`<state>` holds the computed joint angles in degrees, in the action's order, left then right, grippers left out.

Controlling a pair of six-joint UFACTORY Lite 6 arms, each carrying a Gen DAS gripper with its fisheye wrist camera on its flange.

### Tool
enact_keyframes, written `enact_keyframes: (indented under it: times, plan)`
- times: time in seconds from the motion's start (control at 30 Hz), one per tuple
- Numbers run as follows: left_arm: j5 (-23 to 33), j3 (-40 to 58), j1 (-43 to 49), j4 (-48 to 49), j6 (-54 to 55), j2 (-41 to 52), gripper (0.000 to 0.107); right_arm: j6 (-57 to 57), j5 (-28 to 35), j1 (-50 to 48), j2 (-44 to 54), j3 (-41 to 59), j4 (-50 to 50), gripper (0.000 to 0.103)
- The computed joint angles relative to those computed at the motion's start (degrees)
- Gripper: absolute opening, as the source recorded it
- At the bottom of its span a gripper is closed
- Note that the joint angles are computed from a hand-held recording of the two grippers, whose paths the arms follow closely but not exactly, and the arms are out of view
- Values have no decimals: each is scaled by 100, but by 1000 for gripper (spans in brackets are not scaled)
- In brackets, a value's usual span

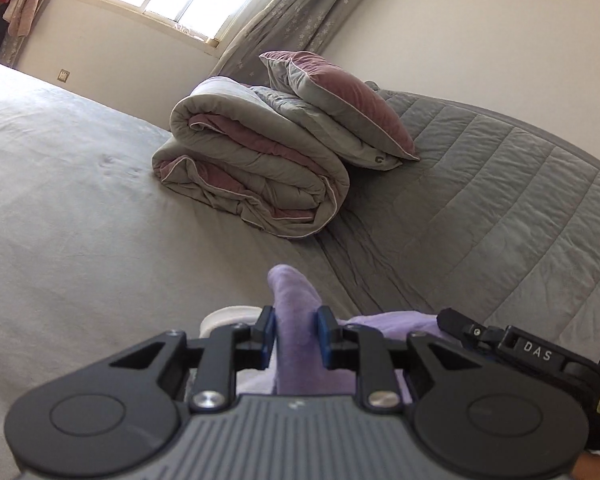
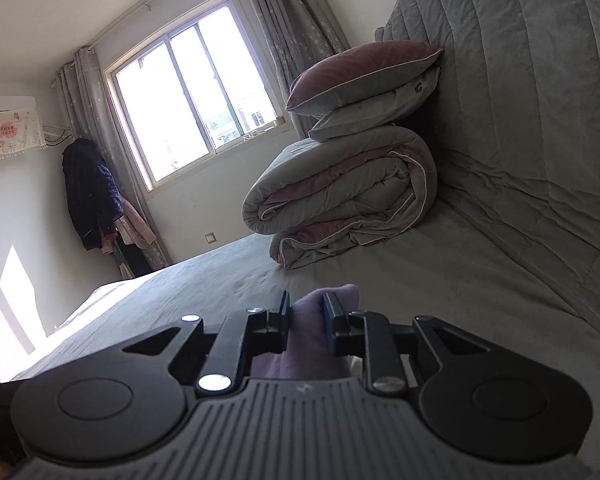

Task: Fold clothes
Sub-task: 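Carry the lavender bundle with both grippers to the stack of folded clothes, then lower the lavender bundle onto the clothes stack and open both grippers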

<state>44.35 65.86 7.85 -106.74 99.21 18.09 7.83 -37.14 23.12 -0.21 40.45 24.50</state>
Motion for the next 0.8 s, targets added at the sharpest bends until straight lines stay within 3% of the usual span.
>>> enact_keyframes:
  times: [0.03, 0.1, 0.13, 0.47, 0.6, 0.8]
  plan:
    - [-129, 3, -29, -126, 132, 26, 39, 4, -65, -14, 73, -29, 76, 26]
    - [-281, -11, -21, -237, 204, 17, 43, -75, -176, -10, 70, -171, 301, 52]
    - [-289, -21, 11, -190, 146, -10, 44, -200, -211, 19, 1, -260, 431, 54]
    - [487, -1241, 408, -413, 832, -1231, 42, -1816, -730, 927, -1131, -992, 1900, 54]
    - [717, -1410, 389, -84, 927, -1372, 38, -2568, -999, 1453, -1047, -944, 2320, 45]
    - [-244, -1327, -136, 162, 1294, -1136, 35, -3243, -736, 1504, -195, -461, 2688, 29]
